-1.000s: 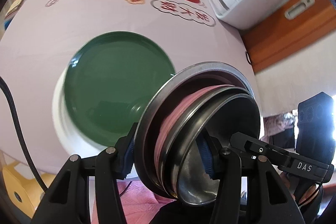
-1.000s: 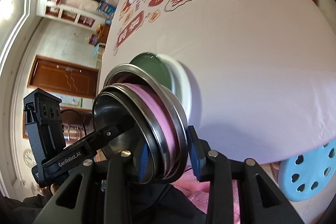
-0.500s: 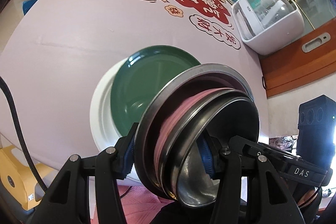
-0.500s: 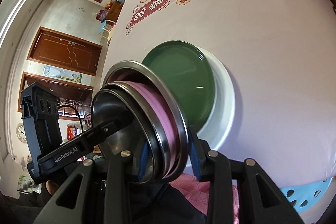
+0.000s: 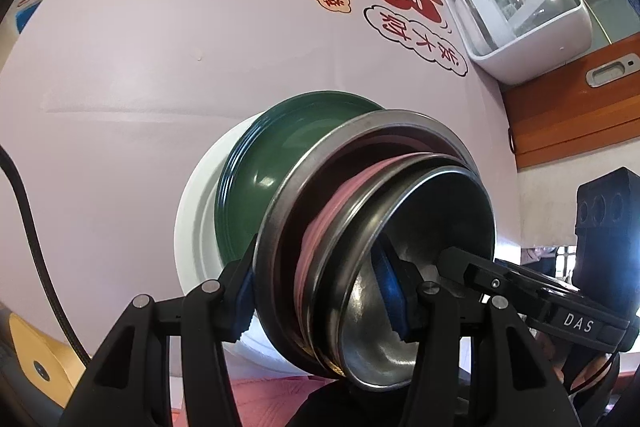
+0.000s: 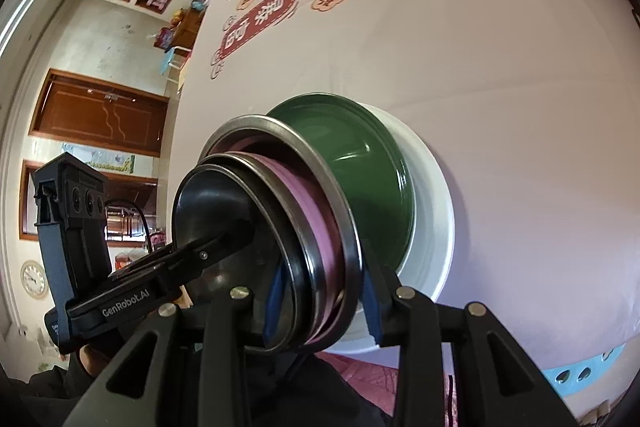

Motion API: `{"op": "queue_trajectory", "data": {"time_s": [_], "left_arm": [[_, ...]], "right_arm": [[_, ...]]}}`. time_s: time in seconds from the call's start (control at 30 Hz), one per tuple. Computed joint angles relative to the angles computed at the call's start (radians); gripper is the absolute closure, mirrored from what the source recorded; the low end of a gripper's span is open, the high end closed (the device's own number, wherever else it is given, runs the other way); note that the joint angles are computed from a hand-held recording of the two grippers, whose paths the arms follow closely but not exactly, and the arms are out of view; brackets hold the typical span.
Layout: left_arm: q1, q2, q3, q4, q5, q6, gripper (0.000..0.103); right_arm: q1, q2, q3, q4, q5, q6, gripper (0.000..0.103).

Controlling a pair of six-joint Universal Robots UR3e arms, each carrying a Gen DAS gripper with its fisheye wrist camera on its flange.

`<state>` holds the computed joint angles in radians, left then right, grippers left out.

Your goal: Organize plates and bowls

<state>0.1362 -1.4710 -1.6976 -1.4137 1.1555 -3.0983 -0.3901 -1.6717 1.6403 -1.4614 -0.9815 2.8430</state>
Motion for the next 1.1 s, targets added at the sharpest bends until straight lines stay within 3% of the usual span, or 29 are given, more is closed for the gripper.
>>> {"op": "queue_trajectory", "data": {"time_s": [0.33,0.57,0.8,0.9,1.03,1.1], "left_arm": [[0.036,-0.08,0.028,-0.025,-0.017,0.073,0.052],[0.056,-0.092,0.033,-0.053,-0.05,0.157,0.052],[0.071,-0.049,-0.002,-0.022,-0.088,0.242,0.051],[0.063,-0.03,-0.017,0.004,-0.073,0.24,0.051],[0.073,0.041,-0.061,0.038,-0.057,0.201,0.051],[0.084,0.098,-0.096,0.066,-0.049,0.167,0.045]], "right_arm": [[0.071,0.003,0.029,-0.129,-0.055,0.157,0.068],[0.087,-0.089,0.122,-0.294,-0.105,0.304,0.067],[0.136,-0.175,0.226,-0.48,-0.188,0.425,0.058],[0.127,-0.224,0.257,-0.503,-0.163,0.41,0.056],[0.116,-0.267,0.255,-0.481,-0.141,0.34,0.046],[0.094,-0.294,0.257,-0.458,-0.111,0.283,0.045]]}}
